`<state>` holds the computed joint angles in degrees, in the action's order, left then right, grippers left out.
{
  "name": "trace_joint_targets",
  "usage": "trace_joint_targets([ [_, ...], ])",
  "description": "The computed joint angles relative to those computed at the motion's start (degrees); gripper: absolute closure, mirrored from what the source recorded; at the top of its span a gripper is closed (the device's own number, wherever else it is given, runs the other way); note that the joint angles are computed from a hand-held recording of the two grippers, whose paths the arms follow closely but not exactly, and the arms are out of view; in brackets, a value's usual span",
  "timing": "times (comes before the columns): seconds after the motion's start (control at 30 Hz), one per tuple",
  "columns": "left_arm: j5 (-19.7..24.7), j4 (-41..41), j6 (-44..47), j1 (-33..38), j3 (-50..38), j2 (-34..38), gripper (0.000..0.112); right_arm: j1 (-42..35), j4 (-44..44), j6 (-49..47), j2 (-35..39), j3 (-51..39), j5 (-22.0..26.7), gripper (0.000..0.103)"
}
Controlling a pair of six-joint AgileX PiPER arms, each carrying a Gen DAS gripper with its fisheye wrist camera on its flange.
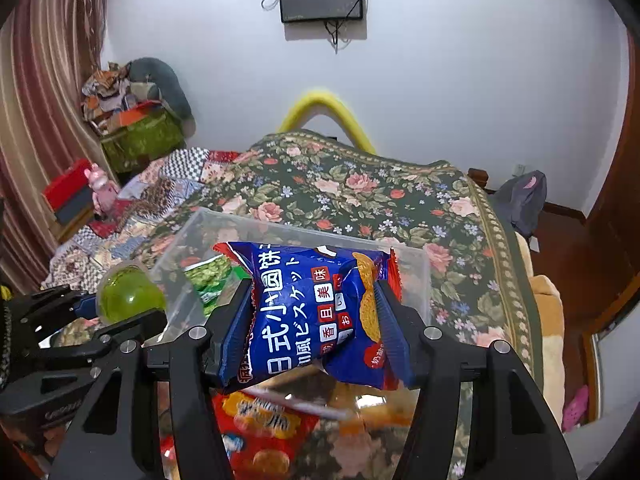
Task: Organize snacks
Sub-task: 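Lower jelly cup into box with left tool while right tool drops blue bag in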
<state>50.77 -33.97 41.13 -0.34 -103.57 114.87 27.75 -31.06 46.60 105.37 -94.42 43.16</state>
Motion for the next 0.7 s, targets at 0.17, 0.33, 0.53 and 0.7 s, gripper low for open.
trace_joint_targets([
  [0.17,0.47,1.99,-2.33,-0.78,-3.67,3.26,0.069,-1.83,5.37,-5.07,5.07,-6.27,2.45,0.048],
  [0.33,0.99,2.71,-3.56,-1.16,-5.32,5.19,0.069,-2.89,8.65,-6.97,8.39,-10.01,3.84,0.047],
  [0.53,0.65,4.36,-5.33,-1.58,-5.40,5.98,0.069,-3.11,10.15,-7.79,10.32,-13.08,5.22,0.042],
  [0.7,0.48,4.59,-5.31,-1.60,-4.38,5.33,0.068,-2.29,8.88,-8.61,10.05,-13.48,6.96,0.037],
])
